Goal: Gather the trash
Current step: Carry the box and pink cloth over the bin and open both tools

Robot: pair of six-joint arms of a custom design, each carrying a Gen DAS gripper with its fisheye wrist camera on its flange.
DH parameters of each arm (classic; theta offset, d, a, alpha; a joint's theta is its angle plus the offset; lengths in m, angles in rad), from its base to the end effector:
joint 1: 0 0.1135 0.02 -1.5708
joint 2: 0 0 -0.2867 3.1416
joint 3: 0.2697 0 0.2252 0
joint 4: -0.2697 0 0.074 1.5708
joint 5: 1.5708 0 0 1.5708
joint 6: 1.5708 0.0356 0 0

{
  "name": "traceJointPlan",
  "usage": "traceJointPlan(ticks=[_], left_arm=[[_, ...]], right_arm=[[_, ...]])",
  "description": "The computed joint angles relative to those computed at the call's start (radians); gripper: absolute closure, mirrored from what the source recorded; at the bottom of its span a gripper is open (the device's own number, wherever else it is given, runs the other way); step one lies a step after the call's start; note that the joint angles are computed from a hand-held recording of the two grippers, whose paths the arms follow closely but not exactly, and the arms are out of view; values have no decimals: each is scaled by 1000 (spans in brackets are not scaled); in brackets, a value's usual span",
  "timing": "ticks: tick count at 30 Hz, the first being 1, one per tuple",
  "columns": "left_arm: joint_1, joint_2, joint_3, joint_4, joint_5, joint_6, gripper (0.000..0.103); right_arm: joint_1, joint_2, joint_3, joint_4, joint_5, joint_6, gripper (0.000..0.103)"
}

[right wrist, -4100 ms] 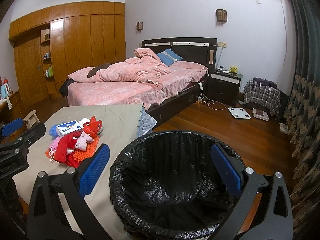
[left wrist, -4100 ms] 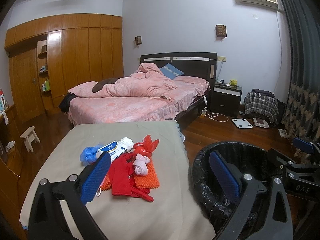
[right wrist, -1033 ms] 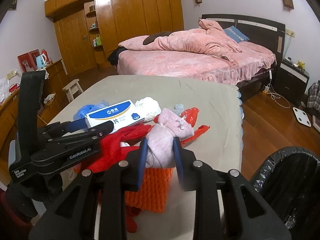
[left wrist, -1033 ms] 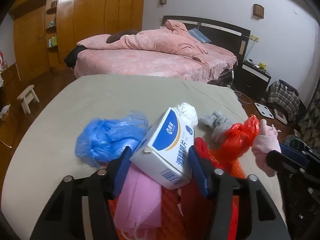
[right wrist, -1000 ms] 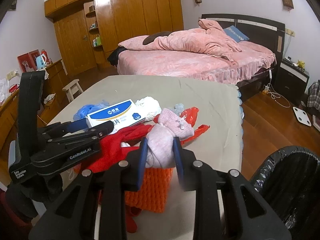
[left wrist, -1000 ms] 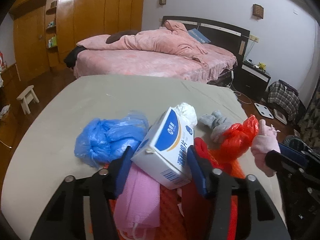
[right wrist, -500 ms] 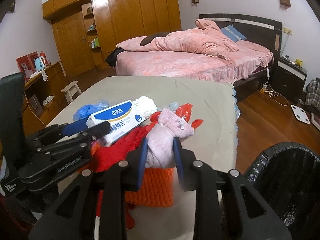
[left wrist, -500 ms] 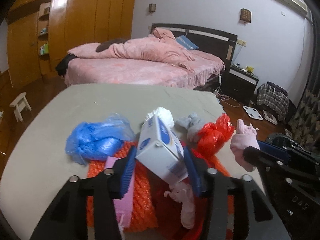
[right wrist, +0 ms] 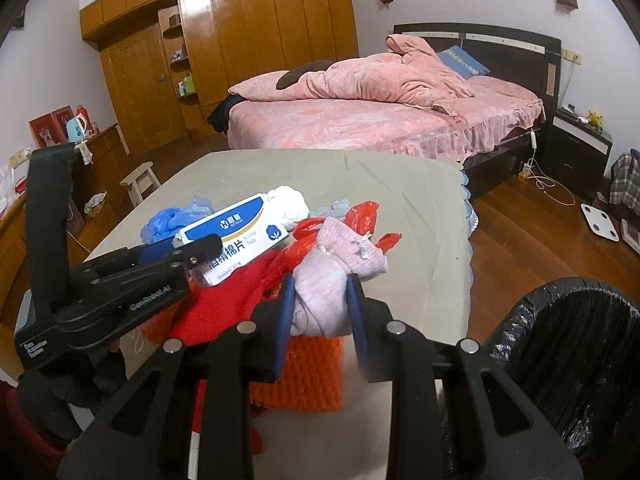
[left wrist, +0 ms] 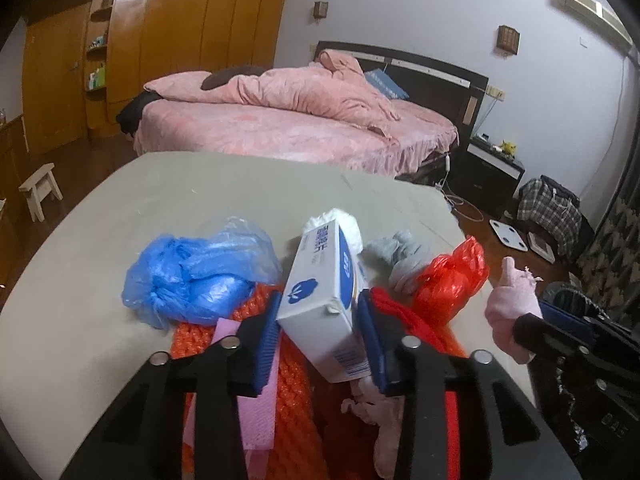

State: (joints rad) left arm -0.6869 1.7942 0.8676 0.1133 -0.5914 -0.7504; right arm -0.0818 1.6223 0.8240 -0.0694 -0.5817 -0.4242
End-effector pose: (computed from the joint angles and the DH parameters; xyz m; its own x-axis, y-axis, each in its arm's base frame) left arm 0.2701 -0.1958 0.1803 -0.5679 -0.2664 -0.7788 -0.2147 0.9614 -0.1723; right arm 0.2969 -0.0047 0.2071 -0.5753 -0.2979 -0.7618 -0.5734 0.8110 0.1159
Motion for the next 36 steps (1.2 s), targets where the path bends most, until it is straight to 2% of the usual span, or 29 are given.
traceJointPlan(ticks=[10,17,27,36], left_arm=[[-94,-109,-15,-73,-149,-40,70],[-181,-152,49,-157,-232,-22,70],[-270,-50,229,-166,-213,41,73],[-325,53,348,-170,-192,67,73]], right_arm=[[-38,-53,16,-51,-54,-17,77],[-116,-110,42,-126,-115,-42,77],[-391,-114,114,-300,-202,-211,77],[-576,-31,157,-349,-212,-314,77]])
